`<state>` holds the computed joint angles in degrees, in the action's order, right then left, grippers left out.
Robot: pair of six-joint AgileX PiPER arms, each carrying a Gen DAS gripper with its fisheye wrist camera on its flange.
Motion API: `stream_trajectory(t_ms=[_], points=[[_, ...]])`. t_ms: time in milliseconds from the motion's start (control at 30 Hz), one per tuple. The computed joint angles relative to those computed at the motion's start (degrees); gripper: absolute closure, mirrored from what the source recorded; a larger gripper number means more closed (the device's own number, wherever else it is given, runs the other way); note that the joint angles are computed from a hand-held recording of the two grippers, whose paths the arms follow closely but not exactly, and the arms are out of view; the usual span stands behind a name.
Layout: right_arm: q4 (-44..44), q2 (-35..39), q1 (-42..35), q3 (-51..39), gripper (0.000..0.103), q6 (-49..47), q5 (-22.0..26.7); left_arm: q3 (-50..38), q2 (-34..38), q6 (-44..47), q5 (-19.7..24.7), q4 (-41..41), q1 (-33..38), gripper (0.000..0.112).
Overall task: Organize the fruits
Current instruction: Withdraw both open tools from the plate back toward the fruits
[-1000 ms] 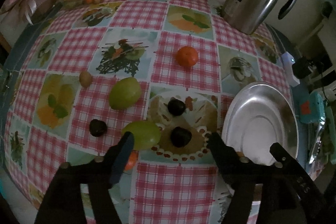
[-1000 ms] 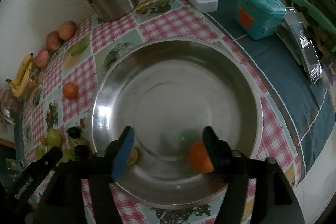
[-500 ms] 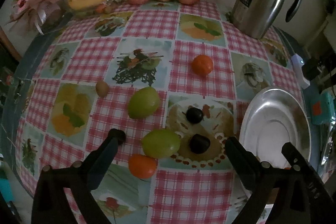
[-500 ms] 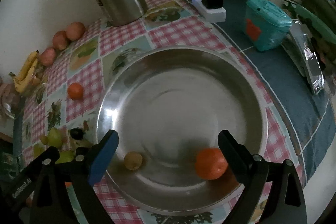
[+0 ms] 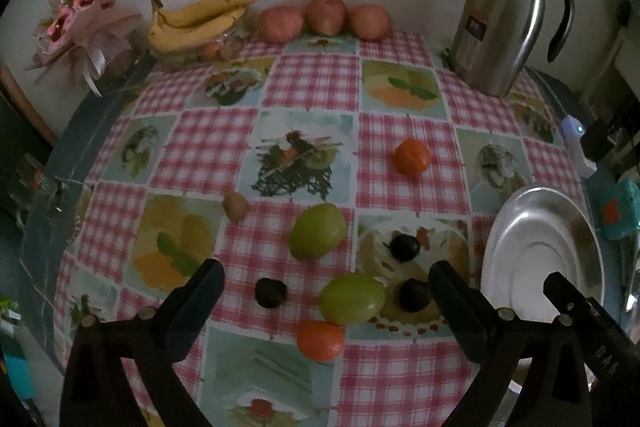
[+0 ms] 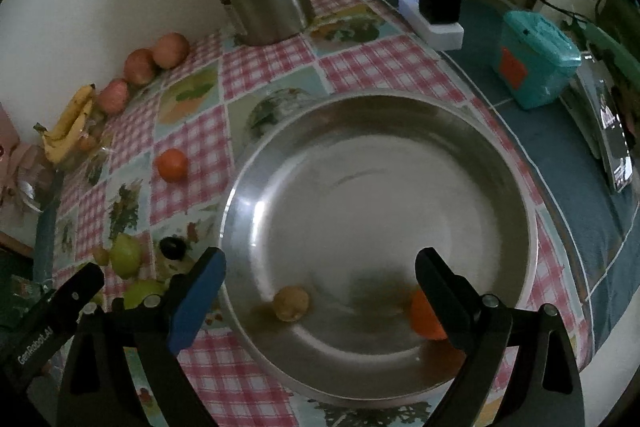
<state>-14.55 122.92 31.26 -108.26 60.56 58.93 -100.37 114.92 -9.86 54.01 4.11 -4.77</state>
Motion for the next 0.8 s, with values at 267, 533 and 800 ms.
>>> stream_trajectory(t_ms=[267,533,800], points=[[0.2,1.2,1.1,-2.9,0.007,0.3,-0.7,1.6,-2.2,3.1,-3.0,-3.1,3.7,0.009],[0.1,4.6,2.7,-8.5,0.007,-0.4,2.1,1.5,-2.3,8.4,-3.8,-10.1,8.6,0.009],[1.0,9.9,4.6,-18.6,0.012,-3.5,5.9,-1.4,-0.5,9.2,0.4,-14.4,13.3,0.009]])
